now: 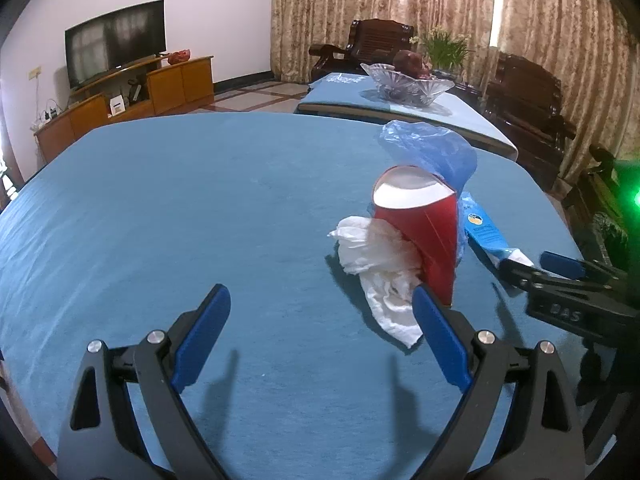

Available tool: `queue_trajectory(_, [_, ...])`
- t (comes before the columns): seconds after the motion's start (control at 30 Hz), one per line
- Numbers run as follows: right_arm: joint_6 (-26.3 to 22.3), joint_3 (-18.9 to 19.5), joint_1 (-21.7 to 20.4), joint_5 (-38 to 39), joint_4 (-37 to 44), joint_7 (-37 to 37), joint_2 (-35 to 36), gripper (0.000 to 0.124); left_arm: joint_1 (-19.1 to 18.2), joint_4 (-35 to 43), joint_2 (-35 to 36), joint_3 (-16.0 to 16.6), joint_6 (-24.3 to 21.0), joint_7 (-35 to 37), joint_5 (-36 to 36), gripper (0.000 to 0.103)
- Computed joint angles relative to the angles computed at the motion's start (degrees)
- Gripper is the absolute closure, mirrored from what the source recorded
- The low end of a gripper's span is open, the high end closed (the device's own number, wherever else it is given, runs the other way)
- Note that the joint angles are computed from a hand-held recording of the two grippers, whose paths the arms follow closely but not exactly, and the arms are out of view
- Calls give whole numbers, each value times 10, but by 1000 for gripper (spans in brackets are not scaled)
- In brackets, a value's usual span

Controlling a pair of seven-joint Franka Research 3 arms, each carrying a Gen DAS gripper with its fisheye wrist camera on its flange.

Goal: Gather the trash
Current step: 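Grasp the white tissue with the left tool while the right tool grasps the blue tube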

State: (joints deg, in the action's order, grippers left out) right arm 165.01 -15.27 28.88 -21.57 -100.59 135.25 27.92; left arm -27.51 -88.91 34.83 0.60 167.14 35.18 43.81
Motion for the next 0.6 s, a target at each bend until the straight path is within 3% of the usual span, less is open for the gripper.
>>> queue_trajectory(0.07, [-13,23,-20,21,22,-28,13,55,0,1,0,-1,-2,2,-2,13])
queue_trajectory(0.23, [-19,32,-28,42,38,-61,22,89,6,7,7,-12,-6,17,-16,13])
queue_trajectory(0.37, [-5,22,-19,46,14,-64,9,90,14,27,23,-28,-13,42,-43,14])
queue_trajectory(0.47, [13,5,-7,37,-17,-42,-9,90,20,56,42,-44,-36,77,-70,22])
queue_trajectory(0.6, [27,0,-5,34,-43,-36,-24,91,28,89,65,-60,-59,118,-108,25])
